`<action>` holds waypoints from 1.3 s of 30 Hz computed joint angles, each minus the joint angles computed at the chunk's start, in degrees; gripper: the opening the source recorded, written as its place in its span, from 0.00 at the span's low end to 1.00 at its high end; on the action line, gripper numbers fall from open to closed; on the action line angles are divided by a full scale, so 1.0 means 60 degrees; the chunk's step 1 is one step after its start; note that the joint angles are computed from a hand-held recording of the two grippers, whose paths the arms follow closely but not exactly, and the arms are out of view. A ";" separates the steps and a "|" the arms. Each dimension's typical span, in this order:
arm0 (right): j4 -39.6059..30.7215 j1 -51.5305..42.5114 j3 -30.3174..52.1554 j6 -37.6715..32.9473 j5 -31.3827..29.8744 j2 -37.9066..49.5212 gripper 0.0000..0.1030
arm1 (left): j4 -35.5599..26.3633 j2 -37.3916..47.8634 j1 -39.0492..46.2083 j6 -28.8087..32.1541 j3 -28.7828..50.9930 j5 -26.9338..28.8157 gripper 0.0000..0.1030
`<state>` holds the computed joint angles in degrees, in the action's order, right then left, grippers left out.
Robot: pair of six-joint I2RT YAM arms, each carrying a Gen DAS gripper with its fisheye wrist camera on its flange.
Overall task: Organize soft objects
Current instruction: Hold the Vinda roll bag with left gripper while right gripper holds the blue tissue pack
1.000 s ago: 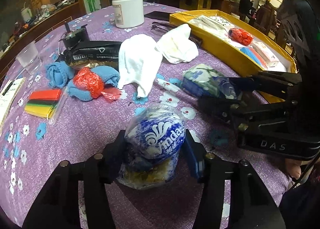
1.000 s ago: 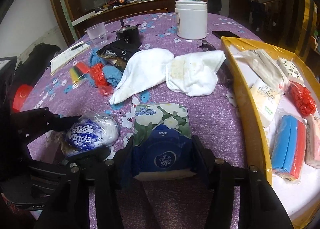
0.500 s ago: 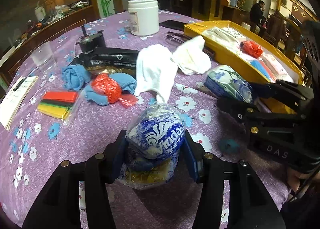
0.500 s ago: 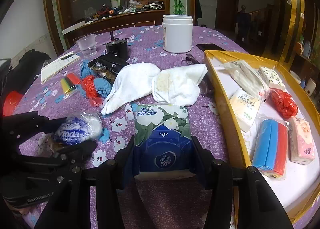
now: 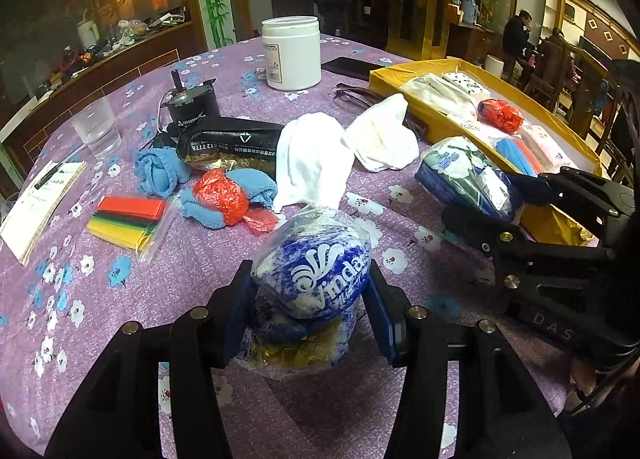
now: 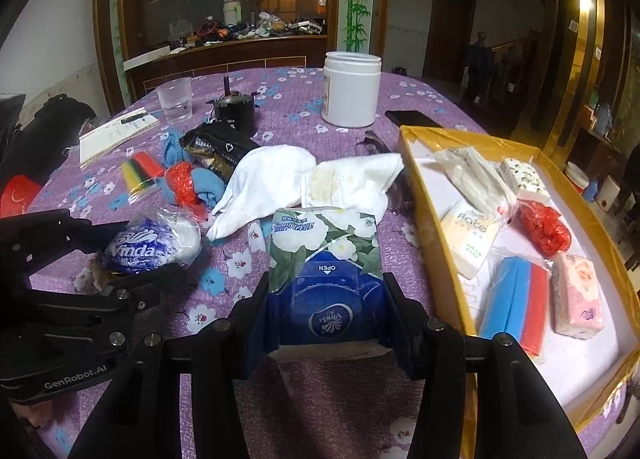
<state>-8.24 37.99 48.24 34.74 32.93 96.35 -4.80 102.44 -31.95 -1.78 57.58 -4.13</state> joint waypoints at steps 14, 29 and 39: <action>-0.0220 0.0230 0.0043 0.0001 0.0329 -0.0190 0.51 | 0.0008 -0.0233 -0.0109 -0.0011 -0.0118 -0.0124 0.49; -0.0298 0.0307 0.0003 0.0005 0.0545 -0.0364 0.51 | 0.0086 -0.0391 -0.0124 0.0009 -0.0240 -0.0131 0.49; -0.0317 0.0331 -0.0043 0.0004 0.0636 -0.0433 0.51 | 0.0092 -0.0414 -0.0138 0.0016 -0.0258 -0.0143 0.49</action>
<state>-10.14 39.97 47.99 34.76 36.75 93.76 -4.25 99.95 -32.77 -1.69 56.03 -4.99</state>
